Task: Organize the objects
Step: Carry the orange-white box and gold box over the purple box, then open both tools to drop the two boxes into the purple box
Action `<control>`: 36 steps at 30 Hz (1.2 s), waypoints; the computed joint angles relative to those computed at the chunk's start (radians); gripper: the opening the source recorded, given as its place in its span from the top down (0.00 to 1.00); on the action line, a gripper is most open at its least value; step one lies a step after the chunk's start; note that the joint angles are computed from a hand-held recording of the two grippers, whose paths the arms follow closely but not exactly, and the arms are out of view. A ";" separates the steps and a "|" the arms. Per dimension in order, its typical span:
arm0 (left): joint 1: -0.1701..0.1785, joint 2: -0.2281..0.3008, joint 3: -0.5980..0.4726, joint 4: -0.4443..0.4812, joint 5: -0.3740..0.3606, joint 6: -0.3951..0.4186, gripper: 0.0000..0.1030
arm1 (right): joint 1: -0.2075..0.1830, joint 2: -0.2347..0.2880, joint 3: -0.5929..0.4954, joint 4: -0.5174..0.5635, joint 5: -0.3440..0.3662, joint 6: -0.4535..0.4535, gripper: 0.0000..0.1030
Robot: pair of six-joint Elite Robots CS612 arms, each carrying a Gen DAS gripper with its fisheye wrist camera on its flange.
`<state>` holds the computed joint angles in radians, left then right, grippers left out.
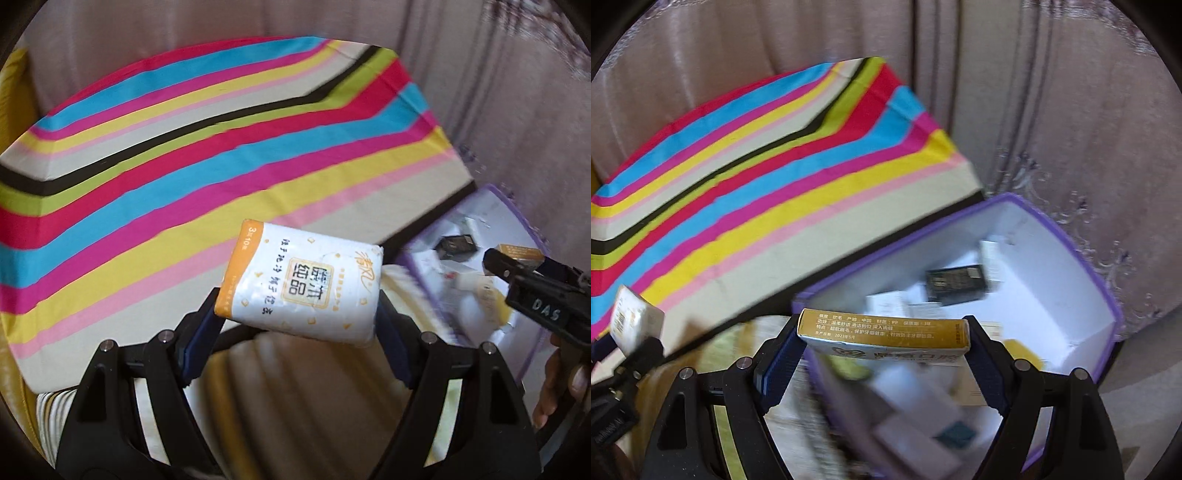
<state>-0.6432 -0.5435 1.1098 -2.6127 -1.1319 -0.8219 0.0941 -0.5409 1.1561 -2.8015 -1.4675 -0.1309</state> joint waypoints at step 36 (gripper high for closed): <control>-0.005 0.196 -0.350 0.048 -0.432 -0.018 0.08 | -0.096 -0.005 0.014 0.022 -0.065 -0.112 0.15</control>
<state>-0.6484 -0.3476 0.7593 -2.5643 -1.5637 -0.8399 -0.0015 -0.5463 1.1700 -2.7794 -1.5324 -0.2429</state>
